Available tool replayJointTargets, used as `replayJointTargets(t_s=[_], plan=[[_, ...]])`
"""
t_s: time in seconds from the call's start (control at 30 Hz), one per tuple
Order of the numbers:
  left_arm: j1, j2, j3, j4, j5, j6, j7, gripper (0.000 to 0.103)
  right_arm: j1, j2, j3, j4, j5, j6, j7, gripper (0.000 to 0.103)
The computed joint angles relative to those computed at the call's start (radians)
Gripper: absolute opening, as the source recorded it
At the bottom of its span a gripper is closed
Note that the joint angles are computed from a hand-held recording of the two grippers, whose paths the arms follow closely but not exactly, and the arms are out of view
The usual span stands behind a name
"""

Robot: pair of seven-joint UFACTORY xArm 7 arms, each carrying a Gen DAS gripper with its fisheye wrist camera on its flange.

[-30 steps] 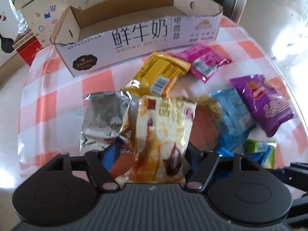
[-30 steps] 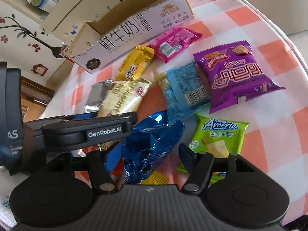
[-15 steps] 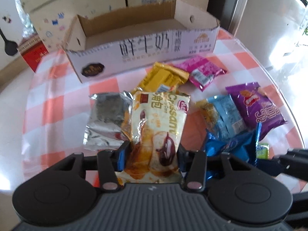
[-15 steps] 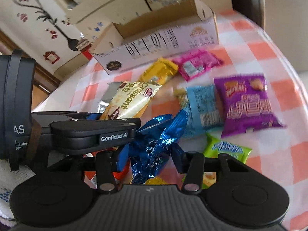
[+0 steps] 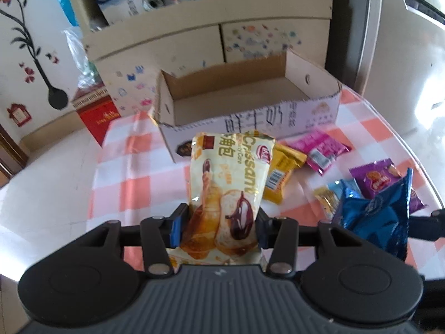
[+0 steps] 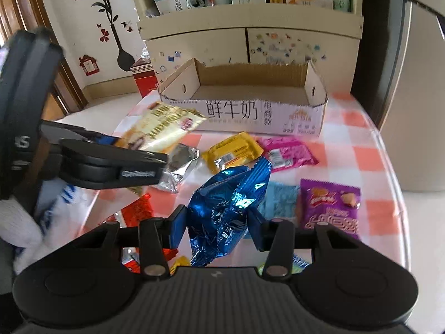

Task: Organize snacks
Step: 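Lift the croissant bag with the left gripper while the right gripper lifts the blue foil bag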

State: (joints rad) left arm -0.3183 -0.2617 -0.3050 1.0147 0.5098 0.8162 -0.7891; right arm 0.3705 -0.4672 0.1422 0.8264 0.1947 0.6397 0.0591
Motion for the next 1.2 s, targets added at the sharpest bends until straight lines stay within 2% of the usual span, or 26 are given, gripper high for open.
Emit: replayJointTargets(t_s=[0.37, 0.53, 0.87, 1.1, 1.2], plan=[[0.015, -0.033, -0.030, -0.002, 0.059, 0.018, -0.044, 0.048, -0.047, 0.038, 0.037, 0.034, -0.133, -0.061, 0.016, 0.054], [0.021, -0.032, -0.039, 0.006, 0.104, 0.035, -0.070, 0.048, -0.078, 0.074, 0.055, 0.054, -0.218, -0.113, 0.024, 0.054], [0.040, -0.004, -0.039, 0.054, 0.220, 0.030, -0.132, 0.048, -0.116, 0.148, 0.043, 0.095, -0.278, -0.253, 0.070, 0.054], [0.039, 0.065, -0.023, 0.126, 0.299, 0.033, -0.162, 0.048, -0.217, 0.202, 0.121, 0.129, -0.505, -0.352, 0.193, 0.054], [0.032, 0.105, -0.003, 0.162, 0.327, 0.027, -0.178, 0.048, -0.223, 0.242, 0.116, 0.167, -0.538, -0.361, 0.240, 0.054]])
